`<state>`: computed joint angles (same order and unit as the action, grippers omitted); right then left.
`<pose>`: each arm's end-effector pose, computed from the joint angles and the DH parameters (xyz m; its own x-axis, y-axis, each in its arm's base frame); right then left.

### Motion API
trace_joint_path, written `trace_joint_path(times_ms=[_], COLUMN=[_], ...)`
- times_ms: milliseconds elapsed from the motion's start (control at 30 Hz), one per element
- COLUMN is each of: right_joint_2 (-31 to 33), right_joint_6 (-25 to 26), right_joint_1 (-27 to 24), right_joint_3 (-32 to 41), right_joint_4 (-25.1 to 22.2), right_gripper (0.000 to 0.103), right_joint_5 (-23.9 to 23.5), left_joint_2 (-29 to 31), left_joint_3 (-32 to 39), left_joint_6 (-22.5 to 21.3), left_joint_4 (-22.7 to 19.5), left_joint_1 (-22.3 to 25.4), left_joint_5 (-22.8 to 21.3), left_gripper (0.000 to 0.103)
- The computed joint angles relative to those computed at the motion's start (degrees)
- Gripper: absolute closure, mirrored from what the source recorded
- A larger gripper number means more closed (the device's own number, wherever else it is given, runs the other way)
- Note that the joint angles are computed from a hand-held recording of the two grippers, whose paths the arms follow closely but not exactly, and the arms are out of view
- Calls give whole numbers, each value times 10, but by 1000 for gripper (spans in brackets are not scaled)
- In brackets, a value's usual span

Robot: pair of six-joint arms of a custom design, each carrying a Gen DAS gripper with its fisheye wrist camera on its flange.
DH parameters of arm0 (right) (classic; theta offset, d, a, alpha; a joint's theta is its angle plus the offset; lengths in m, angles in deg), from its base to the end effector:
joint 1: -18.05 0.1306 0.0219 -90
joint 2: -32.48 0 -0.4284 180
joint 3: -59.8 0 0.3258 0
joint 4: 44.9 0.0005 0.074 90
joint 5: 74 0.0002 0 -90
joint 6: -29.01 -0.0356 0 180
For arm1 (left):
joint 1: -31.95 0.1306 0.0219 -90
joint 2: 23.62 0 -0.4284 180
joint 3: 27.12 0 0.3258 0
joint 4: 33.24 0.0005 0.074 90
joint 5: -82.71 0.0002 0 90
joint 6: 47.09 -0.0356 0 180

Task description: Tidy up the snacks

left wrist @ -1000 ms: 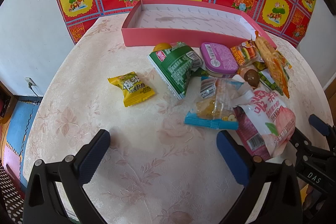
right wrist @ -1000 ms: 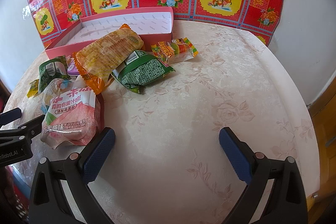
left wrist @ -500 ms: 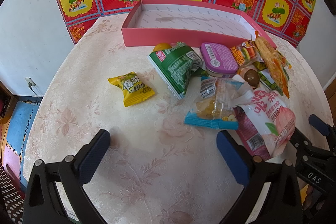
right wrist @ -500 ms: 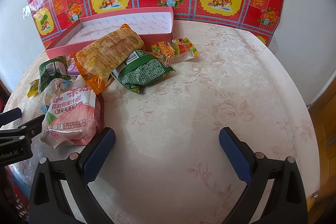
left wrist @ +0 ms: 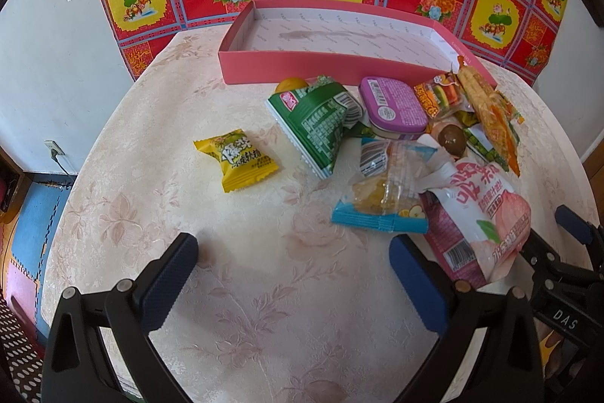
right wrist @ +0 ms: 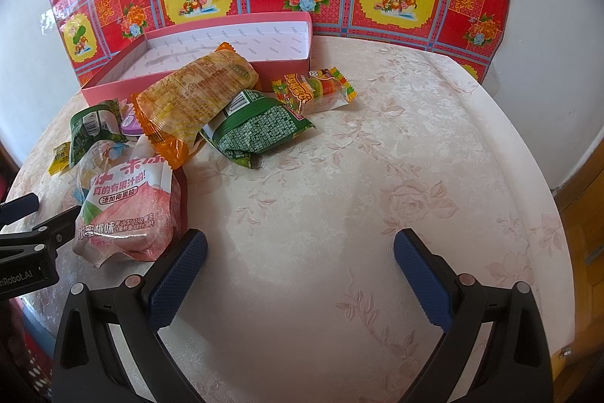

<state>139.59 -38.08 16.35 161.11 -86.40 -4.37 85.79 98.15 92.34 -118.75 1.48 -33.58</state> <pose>0.5449 -0.0043 0.4281 -0.5956 -0.3474 -0.7242 -0.4777 0.8781 -0.0284 0.4510 -0.2476 0.5243 -0.7701 -0.3371 -0.5416 -0.4045 0.9145 0.0059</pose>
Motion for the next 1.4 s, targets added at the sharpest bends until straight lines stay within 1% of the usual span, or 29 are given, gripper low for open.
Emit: trace_joint_path(times_ms=[300,367,433,567,700,833,1000,1100,1200,1267,1333,1400], right_joint_2=[4,1,2,3,0,3,15,26,34,37,42,47], right_joint_6=[19,26,34,40,46,55,52,48,47,46,46,47], right_joint_1=[-4,-6,-6,-9,-12,-11,-4,1,6,9,12,15], right_joint_3=[11,10,13,22,27,39,61,77,87,93,101,110], right_joint_4=[-21,-25,-30,-38,-32,-38,-48,-58,-59,-58,-61,-63], right_gripper=[4,8,13,20,21,21,21,22,22,22,23,23], right_joint_5=[-10,-16,-20,-34,-54,-76,-85,-87,-84,-83,-82,-82], left_joint_2=[-7,-10,-13,-28,-39,-43,-50,-54,-51,-50,-48,-46], left_joint_3=[-9,-12,-15,-30,-37,-39,-51,-60,-60,-61,-60,-60], left_joint_6=[-11,-16,-15,-24,-28,-27,-25,-28,-31,-34,-34,-36], left_joint_4=[11,16,18,37,48,47,56,69,74,80,81,87], left_joint_1=[1,3,2,5,11,21,35,42,48,53,56,59], left_joint_5=[1,0,-2,0,-10,-12,-8,-2,2,9,12,14], left_gripper=[2,8,11,14,14,19,23,24,30,37,40,41])
